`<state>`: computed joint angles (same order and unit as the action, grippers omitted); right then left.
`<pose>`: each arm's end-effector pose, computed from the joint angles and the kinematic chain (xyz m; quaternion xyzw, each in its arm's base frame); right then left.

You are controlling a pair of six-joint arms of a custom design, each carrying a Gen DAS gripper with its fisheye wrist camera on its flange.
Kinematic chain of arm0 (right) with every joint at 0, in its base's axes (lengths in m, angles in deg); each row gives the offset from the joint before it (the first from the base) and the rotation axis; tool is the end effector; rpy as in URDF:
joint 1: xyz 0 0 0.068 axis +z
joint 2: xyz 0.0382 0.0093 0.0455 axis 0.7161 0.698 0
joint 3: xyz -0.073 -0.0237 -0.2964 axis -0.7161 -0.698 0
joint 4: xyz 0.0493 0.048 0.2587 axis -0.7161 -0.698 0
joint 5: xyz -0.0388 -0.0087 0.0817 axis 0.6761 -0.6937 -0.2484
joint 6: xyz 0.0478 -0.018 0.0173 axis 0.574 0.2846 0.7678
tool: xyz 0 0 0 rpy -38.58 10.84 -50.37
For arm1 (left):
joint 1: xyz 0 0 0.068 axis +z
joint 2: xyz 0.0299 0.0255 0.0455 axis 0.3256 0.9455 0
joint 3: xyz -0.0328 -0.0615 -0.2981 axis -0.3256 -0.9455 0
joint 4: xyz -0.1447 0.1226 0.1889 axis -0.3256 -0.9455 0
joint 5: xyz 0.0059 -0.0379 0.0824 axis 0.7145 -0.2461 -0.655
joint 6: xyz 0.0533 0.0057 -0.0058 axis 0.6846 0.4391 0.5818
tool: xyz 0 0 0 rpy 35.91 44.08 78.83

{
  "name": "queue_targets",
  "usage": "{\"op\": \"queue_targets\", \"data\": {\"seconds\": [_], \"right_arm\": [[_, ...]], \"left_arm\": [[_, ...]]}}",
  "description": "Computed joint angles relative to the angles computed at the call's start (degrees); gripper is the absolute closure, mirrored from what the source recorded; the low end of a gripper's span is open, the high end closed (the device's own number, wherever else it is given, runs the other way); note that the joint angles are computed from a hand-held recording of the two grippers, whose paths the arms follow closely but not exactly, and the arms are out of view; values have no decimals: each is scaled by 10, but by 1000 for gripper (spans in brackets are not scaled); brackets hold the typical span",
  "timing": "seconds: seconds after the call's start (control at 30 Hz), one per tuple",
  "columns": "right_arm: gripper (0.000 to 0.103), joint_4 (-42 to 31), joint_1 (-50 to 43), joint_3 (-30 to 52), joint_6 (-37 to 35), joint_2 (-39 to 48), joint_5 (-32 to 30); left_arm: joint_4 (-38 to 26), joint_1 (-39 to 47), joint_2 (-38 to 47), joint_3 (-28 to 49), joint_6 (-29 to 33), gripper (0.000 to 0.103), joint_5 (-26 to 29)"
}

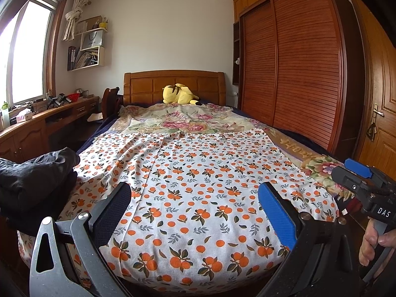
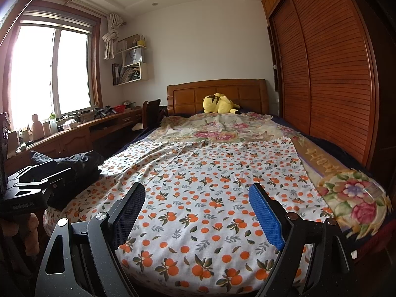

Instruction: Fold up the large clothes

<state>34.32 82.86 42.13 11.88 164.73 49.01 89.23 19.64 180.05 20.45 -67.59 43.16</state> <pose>0.2426 0.1747 0.2451 -0.1475 0.7653 0.1568 0.6066 0.3648 0.0018 0.2563 0.0125 0.8252 -0.0223 0.5642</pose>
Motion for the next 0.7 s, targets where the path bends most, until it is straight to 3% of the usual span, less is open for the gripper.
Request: {"op": "queue_targets", "data": {"seconds": [0.7], "right_arm": [[16, -2, 4, 0, -1, 0, 5]], "left_arm": [[2, 0, 5, 0, 1, 1, -3]]}}
